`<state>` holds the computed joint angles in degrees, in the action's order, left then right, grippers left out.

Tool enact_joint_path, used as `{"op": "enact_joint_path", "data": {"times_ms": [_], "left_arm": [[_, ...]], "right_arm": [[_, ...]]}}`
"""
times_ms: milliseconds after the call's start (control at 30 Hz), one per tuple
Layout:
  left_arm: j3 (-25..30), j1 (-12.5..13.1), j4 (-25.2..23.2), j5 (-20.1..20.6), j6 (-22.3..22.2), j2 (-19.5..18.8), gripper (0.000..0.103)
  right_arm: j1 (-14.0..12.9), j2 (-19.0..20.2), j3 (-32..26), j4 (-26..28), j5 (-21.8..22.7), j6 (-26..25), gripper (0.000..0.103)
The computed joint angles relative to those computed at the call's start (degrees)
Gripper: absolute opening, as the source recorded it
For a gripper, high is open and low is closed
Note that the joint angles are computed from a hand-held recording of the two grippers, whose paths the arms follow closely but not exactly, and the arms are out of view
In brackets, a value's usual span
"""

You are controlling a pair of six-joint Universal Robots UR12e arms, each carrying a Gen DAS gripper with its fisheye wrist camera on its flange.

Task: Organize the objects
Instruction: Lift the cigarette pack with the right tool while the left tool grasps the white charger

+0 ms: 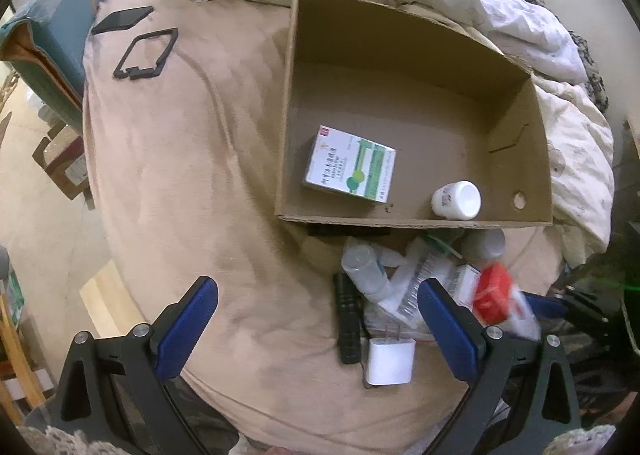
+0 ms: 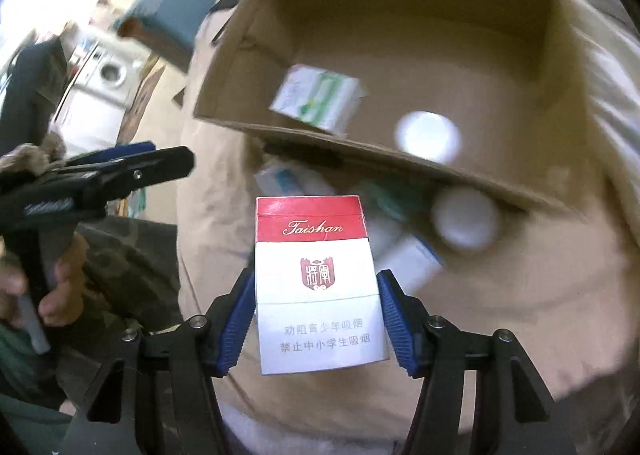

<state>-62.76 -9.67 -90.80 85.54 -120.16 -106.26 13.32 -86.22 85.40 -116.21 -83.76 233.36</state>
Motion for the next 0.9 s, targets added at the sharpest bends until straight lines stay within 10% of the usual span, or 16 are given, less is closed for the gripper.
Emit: {"op": "enact_joint_path", "data": {"times_ms": [367, 500, 900], "left_arm": [[-2.9, -0.7, 0.6, 0.8, 1.3, 2.0, 0.1], [-2.9, -0.6, 1.5, 1.7, -0.3, 1.7, 0.1], [-3.0, -0.7, 2.4, 3.7, -4.8, 1.1, 0.1]], "right_arm": [[2.9, -4.0, 4.2, 11.1, -12.2, 21.8, 0.065], [-0.2, -4.9, 9.0, 1.6, 0.6, 22.9, 0.07], [0.1, -1.6, 5.0, 10.9, -2.1, 15.6, 0.069]]}}
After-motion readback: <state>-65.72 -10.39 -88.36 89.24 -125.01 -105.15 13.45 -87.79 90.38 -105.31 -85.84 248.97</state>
